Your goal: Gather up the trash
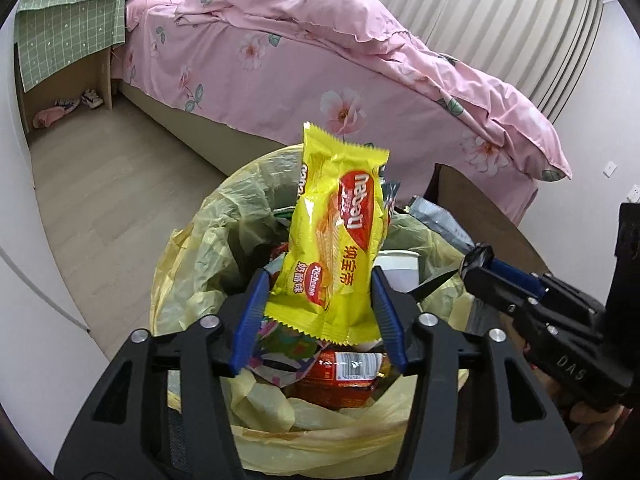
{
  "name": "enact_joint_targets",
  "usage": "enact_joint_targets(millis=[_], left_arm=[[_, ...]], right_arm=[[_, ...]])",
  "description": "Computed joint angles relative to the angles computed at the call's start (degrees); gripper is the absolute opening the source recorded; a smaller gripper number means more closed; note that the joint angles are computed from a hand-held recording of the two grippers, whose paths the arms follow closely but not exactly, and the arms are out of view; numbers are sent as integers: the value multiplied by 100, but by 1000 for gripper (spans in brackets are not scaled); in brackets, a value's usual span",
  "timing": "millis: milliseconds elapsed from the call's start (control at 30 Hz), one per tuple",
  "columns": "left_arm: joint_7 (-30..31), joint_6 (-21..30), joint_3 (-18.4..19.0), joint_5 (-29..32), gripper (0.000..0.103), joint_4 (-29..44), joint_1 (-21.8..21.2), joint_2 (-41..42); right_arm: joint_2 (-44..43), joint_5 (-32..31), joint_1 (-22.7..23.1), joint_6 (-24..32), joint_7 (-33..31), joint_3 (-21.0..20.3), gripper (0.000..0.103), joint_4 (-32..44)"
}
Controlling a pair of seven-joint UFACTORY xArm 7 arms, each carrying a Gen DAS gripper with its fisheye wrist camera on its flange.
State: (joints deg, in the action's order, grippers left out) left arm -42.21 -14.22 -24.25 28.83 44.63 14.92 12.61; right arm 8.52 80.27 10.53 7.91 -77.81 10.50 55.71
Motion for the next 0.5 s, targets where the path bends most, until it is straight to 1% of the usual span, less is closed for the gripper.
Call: enact_joint_targets(millis=[67, 100, 133, 167, 200, 233, 267, 300, 333, 367, 433, 467, 500], left_arm=[[-148, 60, -291, 185, 58, 7, 319, 20], [-256, 71, -500, 290, 60, -2, 555, 36], [-375, 41, -681, 381, 65, -25, 776, 44], [-436, -28, -655, 369, 70, -60, 780, 19], [-475, -132, -521, 327, 73, -118, 677, -42], [-468, -171, -325, 251, 78, -173, 488, -138], [-429, -184, -121, 167, 80, -216, 276, -230], [-326, -180, 131, 21, 82, -269, -5, -343], [-245, -130, 331, -89, 87, -311, -243, -460], [-250, -92, 437, -84, 90, -342, -364, -556], [-315, -80, 569, 42, 91, -466, -512, -809], [-189, -69, 655, -101, 91, -547, -654, -932], [135, -29, 759, -484, 91, -714, -887, -1157]], right_arm=[[-26, 32, -43, 133, 30, -21, 36, -37], [-38, -1, -45, 175, 82, -36, 39, -51], [-45, -11, -39, 171, 118, -42, 41, -60], [-60, 61, -29, 107, 83, -35, 45, -68], [-78, 62, -13, 53, 121, -40, 45, -82], [-105, 22, 4, 2, 223, -50, 45, -107], [-134, 47, 2, -3, 243, -55, 45, -120], [-227, 214, -18, 27, 145, -54, 46, -167], [-314, 321, -15, 55, 81, -77, 47, -214], [-480, 477, -6, 79, -17, -105, 49, -321], [-790, 729, 50, 134, -226, -194, 49, -527], [-1030, 935, 86, 141, -411, -242, 49, -697], [-1176, 1025, 127, 116, -481, -287, 49, -805]])
